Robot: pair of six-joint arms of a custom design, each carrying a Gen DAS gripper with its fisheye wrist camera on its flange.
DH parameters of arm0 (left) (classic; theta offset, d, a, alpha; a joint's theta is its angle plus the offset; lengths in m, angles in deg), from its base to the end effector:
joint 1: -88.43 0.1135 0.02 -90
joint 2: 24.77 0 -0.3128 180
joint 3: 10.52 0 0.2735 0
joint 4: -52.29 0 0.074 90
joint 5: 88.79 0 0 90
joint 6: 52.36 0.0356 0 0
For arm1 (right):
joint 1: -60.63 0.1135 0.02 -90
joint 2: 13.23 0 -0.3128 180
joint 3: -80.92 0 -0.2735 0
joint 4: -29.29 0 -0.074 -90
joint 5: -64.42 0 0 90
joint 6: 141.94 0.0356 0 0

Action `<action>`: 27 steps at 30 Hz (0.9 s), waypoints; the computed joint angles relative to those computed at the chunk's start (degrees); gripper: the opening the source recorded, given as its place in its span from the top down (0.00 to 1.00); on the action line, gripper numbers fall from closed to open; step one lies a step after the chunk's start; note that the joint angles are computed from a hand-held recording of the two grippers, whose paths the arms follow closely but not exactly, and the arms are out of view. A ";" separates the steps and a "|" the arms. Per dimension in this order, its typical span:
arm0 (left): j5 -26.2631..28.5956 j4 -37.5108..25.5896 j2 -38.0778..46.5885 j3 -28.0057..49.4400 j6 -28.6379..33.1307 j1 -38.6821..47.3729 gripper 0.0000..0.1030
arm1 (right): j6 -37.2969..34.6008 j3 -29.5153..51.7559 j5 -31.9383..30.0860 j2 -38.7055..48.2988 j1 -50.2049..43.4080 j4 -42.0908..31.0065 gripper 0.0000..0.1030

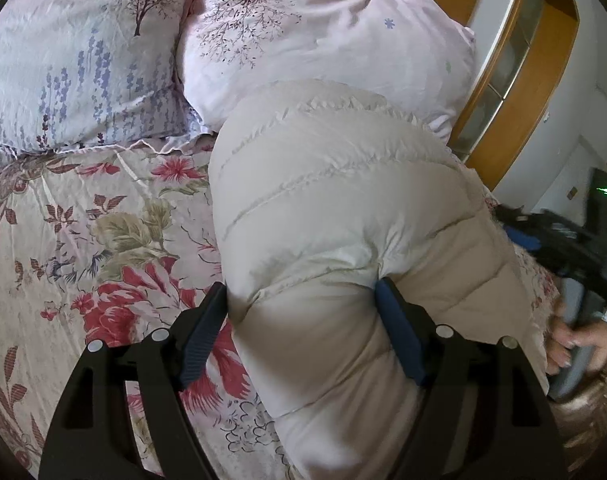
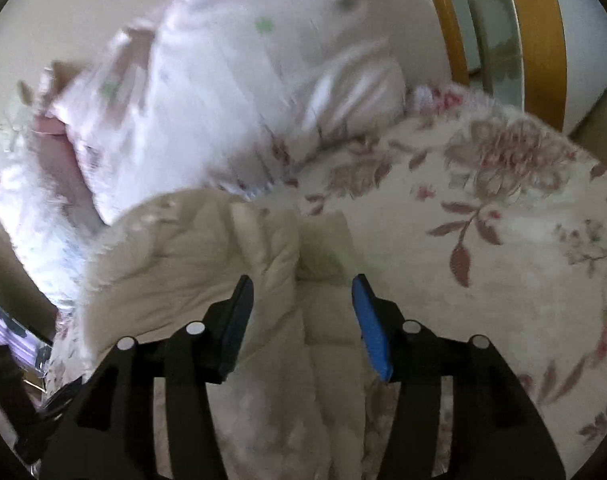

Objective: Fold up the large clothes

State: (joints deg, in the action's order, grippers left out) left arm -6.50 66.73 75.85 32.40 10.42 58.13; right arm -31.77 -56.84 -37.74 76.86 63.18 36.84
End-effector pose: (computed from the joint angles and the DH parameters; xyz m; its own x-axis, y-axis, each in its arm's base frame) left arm 0.2643 -0.1489 0.1149 -0.7163 -0.1064 -0.6897 0.0989 0.9628 -0.2513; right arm 0.2864 0.0203 0.1532 -0.6769 0.3073 -0.6689 0.0313 0.9199 0.3909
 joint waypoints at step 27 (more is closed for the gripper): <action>2.87 10.12 2.36 -3.02 1.57 1.63 0.11 | -10.44 -2.37 -15.77 5.51 0.89 -0.80 0.27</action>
State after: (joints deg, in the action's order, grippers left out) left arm -3.62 76.85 78.20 29.38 12.00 59.76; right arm -42.20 -59.21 -53.51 82.38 64.07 36.04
